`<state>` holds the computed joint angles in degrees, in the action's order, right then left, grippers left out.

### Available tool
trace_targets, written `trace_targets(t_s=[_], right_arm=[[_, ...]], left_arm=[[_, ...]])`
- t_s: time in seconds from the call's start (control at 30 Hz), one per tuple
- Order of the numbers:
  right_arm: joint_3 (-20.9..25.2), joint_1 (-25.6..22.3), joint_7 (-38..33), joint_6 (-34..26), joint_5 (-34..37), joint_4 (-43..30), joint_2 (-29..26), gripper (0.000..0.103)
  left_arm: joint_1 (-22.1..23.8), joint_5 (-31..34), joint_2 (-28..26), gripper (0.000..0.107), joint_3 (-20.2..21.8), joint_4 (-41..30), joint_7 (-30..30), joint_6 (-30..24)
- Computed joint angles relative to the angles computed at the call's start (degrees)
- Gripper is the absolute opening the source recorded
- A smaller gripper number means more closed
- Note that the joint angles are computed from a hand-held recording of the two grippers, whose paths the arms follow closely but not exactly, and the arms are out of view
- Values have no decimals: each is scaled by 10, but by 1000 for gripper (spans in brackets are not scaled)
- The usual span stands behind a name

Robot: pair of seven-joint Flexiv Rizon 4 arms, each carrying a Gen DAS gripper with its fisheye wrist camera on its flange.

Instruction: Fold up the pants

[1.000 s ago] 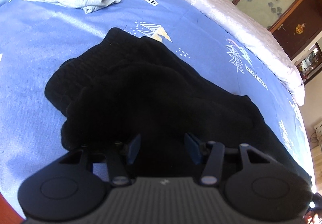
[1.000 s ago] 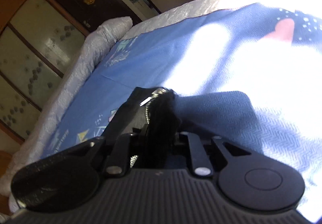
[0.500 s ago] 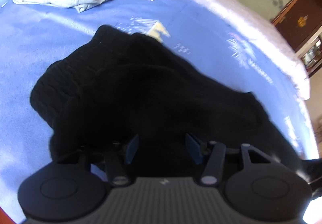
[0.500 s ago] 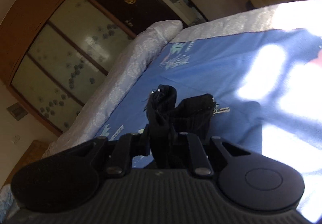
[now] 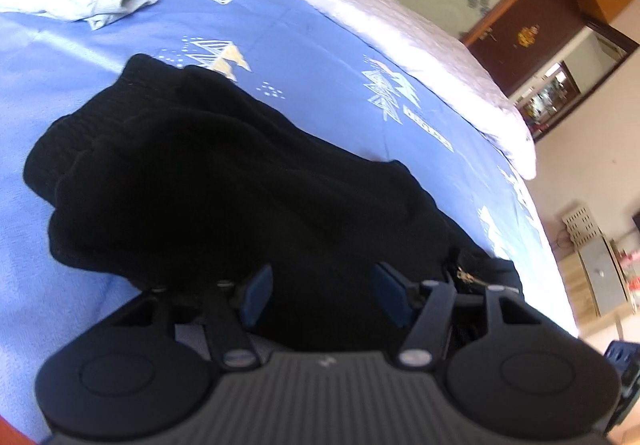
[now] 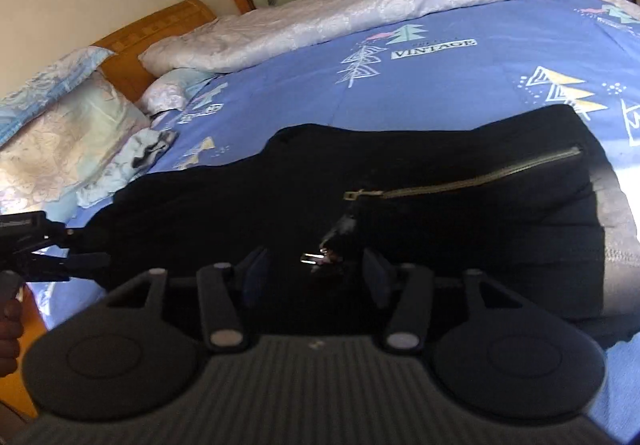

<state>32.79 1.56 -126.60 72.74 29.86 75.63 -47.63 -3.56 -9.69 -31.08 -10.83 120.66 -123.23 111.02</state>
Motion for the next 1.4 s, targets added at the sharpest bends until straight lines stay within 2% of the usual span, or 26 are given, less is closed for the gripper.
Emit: trace_targets(t_s=[0.1,0.17,0.23,0.3,0.37,0.4,0.43,0.47,0.53,0.63,0.73,0.83,0.97,1.03,1.07,1.17,1.23,1.27,1.3,1.33,1.37,1.4], right_arm=[[10,-21,-12,-9,30,-2,14,58],[35,-52,-43,7,79,12,19,57],[39,-54,-35,26,95,2,10,56],[10,-27,-5,51,96,-9,4,38],[-24,0,54,58,80,-19,-6,29],[-47,17,98,48,66,-24,-14,27],[-74,36,147,14,38,-32,-24,26],[-82,48,172,11,-1,-31,-39,27],[-75,61,154,71,-11,-14,-45,25],[-99,76,191,42,-31,-16,-33,25],[-88,64,217,24,-52,-13,-25,26],[-48,37,200,58,-56,21,-13,29],[-40,48,190,135,-80,67,-2,36],[-56,66,201,171,-89,88,7,36],[-49,63,215,193,-111,100,6,36],[13,19,181,207,-121,113,0,36],[22,14,175,219,-144,124,0,36],[20,16,177,223,-152,128,0,36],[20,17,182,225,-161,129,-1,36],[22,17,187,226,-169,130,-2,36],[22,16,193,227,-176,131,-3,36],[20,18,200,231,-181,133,-4,36]], left_arm=[[1,3,-4,58,-4,2,-5,13],[13,13,-7,58,-13,11,-20,39],[12,15,-5,58,-9,23,-35,58],[2,8,3,58,3,38,-46,67],[-7,2,13,58,17,55,-53,70],[-13,-4,19,58,26,65,-55,71],[-19,-10,24,58,35,74,-57,72],[-23,-17,28,58,41,84,-61,76],[-21,-22,34,58,44,101,-77,86],[-2,-14,34,58,39,125,-116,111],[20,0,26,66,31,139,-165,137],[20,-5,14,80,36,148,-206,163],[73,50,-22,84,12,142,-286,210],[90,67,-40,88,9,132,-313,227],[92,69,-50,88,11,126,-323,238],[111,81,-88,91,11,97,-353,269],[106,68,-108,92,20,77,-359,288],[98,53,-107,88,27,68,-349,274],[92,46,-106,80,34,57,-332,257],[102,55,-107,41,30,46,-320,231],[129,80,-113,31,12,36,-329,215],[145,84,-120,30,-3,36,-353,229]])
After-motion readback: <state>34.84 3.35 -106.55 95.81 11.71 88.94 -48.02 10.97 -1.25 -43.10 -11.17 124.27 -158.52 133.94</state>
